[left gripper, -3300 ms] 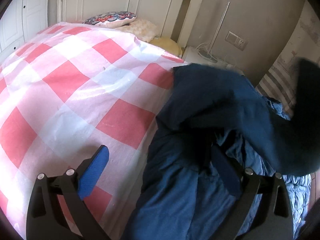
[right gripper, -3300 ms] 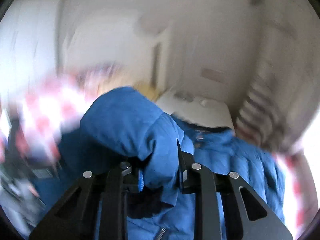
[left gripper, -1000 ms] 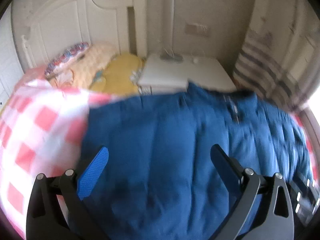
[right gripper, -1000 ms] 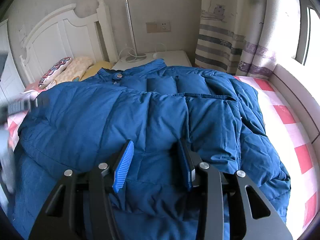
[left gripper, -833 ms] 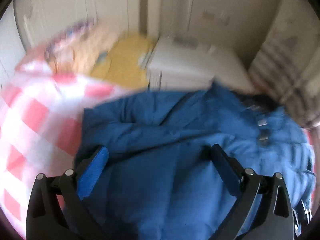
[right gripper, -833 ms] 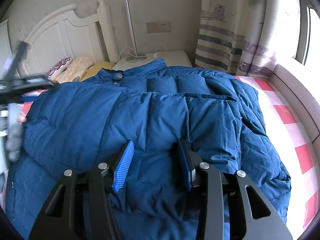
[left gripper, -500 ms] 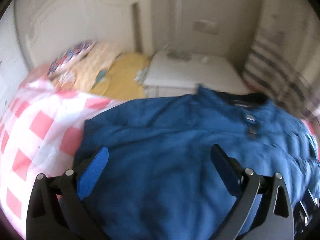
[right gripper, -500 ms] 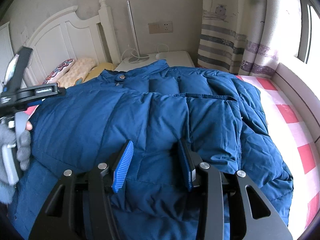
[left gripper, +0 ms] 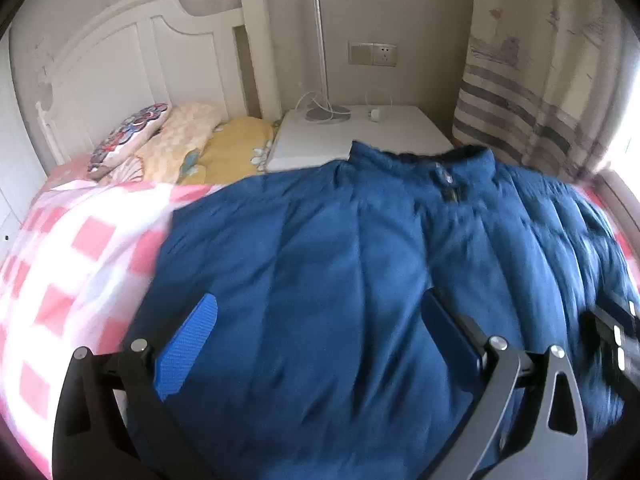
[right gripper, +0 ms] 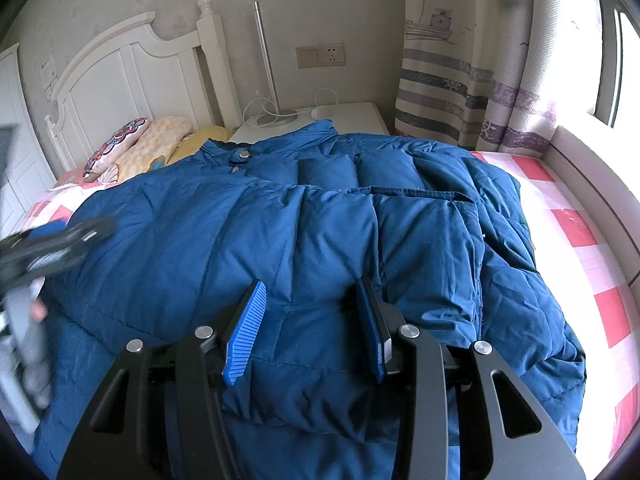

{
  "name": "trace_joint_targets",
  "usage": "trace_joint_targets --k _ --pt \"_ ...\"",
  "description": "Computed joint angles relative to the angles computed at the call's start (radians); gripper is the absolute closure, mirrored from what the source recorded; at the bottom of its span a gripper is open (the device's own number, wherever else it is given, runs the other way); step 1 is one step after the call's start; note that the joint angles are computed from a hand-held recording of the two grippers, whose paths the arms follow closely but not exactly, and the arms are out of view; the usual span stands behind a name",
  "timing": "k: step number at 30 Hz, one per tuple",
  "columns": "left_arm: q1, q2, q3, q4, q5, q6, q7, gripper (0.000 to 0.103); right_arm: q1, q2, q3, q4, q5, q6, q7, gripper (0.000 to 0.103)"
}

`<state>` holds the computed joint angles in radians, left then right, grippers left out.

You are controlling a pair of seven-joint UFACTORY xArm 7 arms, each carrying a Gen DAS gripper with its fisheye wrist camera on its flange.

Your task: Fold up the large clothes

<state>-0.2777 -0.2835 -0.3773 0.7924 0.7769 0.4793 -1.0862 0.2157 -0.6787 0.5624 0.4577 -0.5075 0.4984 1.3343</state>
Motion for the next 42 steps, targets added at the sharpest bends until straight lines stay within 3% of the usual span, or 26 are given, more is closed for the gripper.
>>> trace_joint_targets --k 3,5,9,11,13,15,16,18,21,26,30,32,35,38,39,42 --pt "-0.003 -0.048 -0.019 -0.068 0.014 0.038 0.030 0.002 -0.001 0.001 0.001 0.000 -0.002 -0.002 0.002 0.068" --pt "0.010 -0.031 -0.018 -0.094 0.051 -0.009 0.010 0.002 -0.003 0.004 0.005 0.003 -0.005 0.004 0.003 0.068" --pt "0.006 -0.019 0.002 -0.090 0.006 -0.024 0.041 0.002 -0.004 0.000 0.014 0.010 -0.015 0.026 0.005 0.067" --pt "0.015 -0.024 -0.015 -0.090 0.032 -0.010 0.017 0.002 -0.029 -0.062 0.072 0.007 -0.038 0.073 0.078 0.066" --pt "0.016 -0.020 -0.014 -0.088 0.040 -0.012 0.010 0.002 -0.030 -0.166 0.118 -0.020 -0.051 0.104 0.172 0.061" --pt "0.011 -0.022 -0.006 -0.094 0.034 -0.022 0.010 0.002 0.005 -0.225 0.115 -0.045 -0.034 0.107 0.199 0.055" --pt "0.011 -0.023 -0.003 -0.097 0.031 -0.027 0.011 0.002 0.018 -0.223 0.118 -0.039 -0.018 0.135 0.194 0.052" --pt "0.014 -0.024 -0.003 -0.099 0.031 -0.032 0.010 0.002 0.045 -0.144 0.092 -0.012 0.021 0.183 0.136 0.030" --pt "0.016 -0.024 -0.007 -0.099 0.030 -0.032 0.008 0.002 0.062 -0.044 0.045 0.024 0.025 0.180 0.062 0.016" --pt "0.015 -0.026 0.003 -0.105 0.017 -0.049 0.021 0.002 0.101 -0.053 0.031 0.022 0.026 0.205 0.083 0.015" --pt "-0.067 -0.128 0.079 -0.181 -0.208 -0.054 0.167 0.002 0.231 -0.177 -0.006 -0.025 0.119 0.214 0.088 0.013" --pt "-0.168 -0.256 0.150 -0.285 -0.363 -0.108 0.261 0.002 0.297 -0.204 -0.010 -0.029 0.163 0.239 0.039 0.012" --pt "-0.206 -0.347 0.106 -0.346 -0.420 -0.077 0.299 0.002 0.304 -0.123 0.026 0.008 0.185 0.305 -0.024 0.008" --pt "-0.169 -0.268 0.011 -0.328 -0.449 -0.001 0.315 0.002 0.304 0.002 0.039 0.059 0.199 0.364 -0.047 0.007" --pt "-0.156 -0.275 -0.003 -0.337 -0.436 -0.015 0.299 0.002 0.309 0.013 0.040 0.075 0.196 0.383 -0.044 0.007" --pt "-0.177 -0.323 0.022 -0.351 -0.504 0.028 0.329 0.002 0.354 -0.017 0.037 0.076 0.217 0.400 -0.012 0.007"
